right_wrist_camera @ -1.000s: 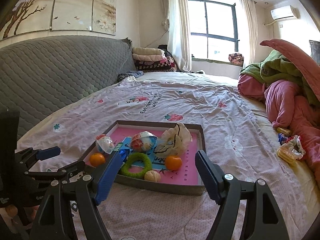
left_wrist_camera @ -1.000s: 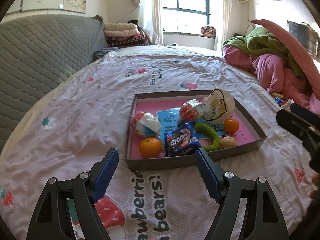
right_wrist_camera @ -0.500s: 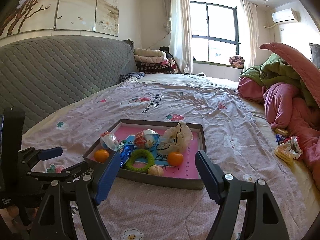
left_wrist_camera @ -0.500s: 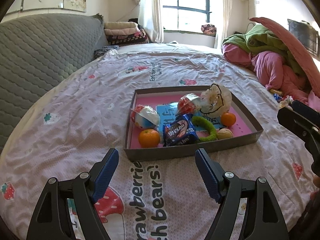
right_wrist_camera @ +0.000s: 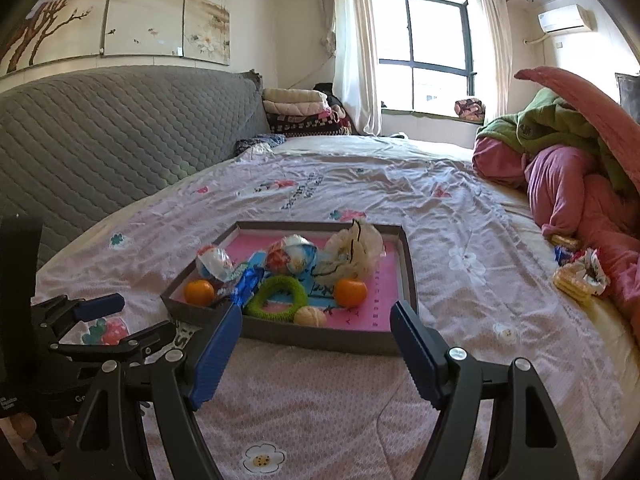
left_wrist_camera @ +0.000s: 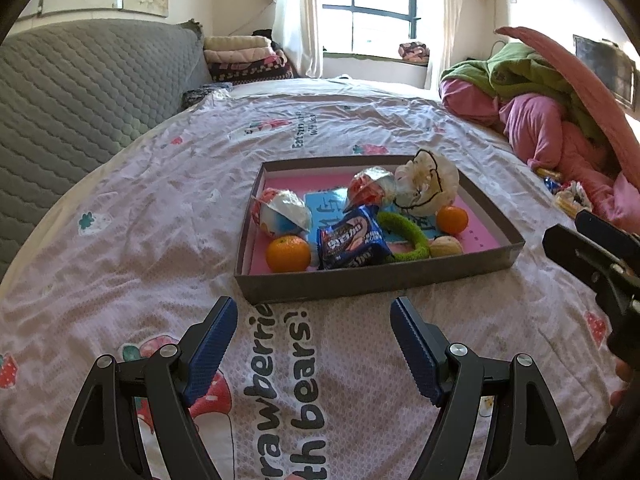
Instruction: Organize objects
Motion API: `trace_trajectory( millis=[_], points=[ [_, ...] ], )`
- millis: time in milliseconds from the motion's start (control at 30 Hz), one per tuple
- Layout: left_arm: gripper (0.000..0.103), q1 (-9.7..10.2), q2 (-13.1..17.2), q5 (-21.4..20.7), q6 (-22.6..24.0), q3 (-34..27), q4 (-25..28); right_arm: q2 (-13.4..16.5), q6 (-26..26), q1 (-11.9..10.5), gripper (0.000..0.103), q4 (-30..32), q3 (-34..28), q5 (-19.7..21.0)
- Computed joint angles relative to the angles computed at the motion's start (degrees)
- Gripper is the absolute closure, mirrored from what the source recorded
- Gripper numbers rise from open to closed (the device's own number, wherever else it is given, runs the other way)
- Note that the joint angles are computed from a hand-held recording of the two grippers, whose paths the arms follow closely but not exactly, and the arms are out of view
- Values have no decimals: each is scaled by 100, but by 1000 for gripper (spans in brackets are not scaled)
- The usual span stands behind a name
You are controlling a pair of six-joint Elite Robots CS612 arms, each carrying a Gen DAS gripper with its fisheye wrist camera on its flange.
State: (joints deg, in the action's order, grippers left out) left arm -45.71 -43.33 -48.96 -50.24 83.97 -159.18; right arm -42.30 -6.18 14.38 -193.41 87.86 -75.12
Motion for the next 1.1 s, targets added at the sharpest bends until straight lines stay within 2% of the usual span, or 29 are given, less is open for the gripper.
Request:
trace_trajectory(
  millis=[400, 500, 933, 1100],
  points=[
    [23, 1, 89, -170, -80, 66, -254, 124, 72, 7, 27, -42, 83, 5],
    [23, 4, 104, -202, -119, 76, -222, 141, 63, 12, 27, 90, 104, 21],
    [23, -21, 167, -424, -248, 114, -119, 207, 54, 26, 27, -97, 197, -148],
    [23, -40, 178, -368, -246, 145, -164, 221, 99, 5, 27, -98, 189, -144]
  ],
)
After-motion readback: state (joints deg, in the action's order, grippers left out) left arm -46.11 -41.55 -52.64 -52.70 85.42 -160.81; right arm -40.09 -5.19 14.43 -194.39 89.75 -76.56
